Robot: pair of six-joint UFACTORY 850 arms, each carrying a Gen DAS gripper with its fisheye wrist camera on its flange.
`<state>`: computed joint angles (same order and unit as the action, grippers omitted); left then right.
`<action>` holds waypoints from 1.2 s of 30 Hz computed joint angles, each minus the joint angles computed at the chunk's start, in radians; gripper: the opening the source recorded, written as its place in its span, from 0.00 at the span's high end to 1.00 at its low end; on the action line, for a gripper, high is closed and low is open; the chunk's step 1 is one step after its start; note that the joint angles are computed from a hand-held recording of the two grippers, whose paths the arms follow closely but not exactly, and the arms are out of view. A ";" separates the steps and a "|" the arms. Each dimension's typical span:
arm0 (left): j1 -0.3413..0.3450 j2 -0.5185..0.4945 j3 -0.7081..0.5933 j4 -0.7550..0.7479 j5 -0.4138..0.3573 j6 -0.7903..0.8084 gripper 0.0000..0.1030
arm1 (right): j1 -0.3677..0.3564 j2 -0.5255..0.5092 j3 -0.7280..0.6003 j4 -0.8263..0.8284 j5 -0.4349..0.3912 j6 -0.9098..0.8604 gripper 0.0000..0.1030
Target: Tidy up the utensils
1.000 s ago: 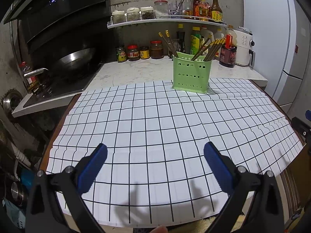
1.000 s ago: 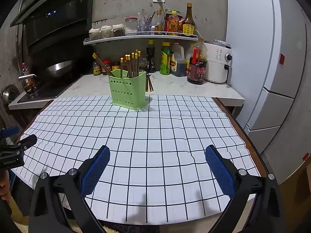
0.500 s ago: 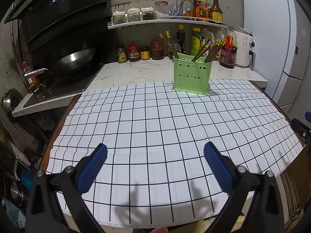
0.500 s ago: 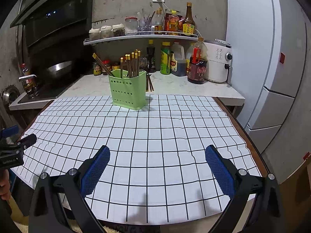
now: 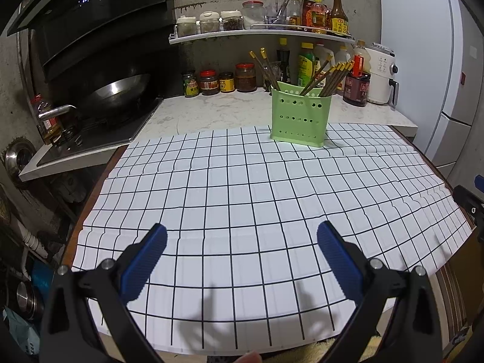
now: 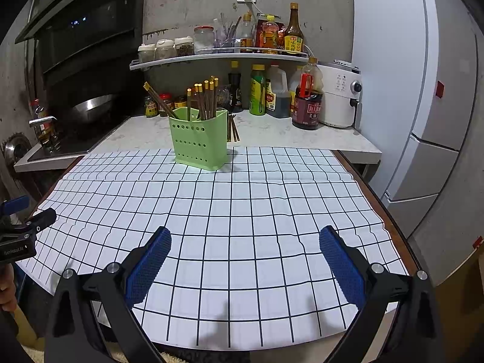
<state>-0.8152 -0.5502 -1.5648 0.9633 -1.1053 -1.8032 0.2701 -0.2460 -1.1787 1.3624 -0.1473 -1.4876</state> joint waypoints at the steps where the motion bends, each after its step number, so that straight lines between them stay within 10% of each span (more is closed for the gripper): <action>1: 0.000 -0.001 -0.001 -0.001 0.000 0.001 0.06 | 0.000 0.000 0.000 0.000 0.000 0.001 0.06; 36: 0.003 -0.005 0.006 0.021 0.016 0.016 0.06 | -0.010 -0.019 -0.008 -0.030 -0.004 0.029 0.06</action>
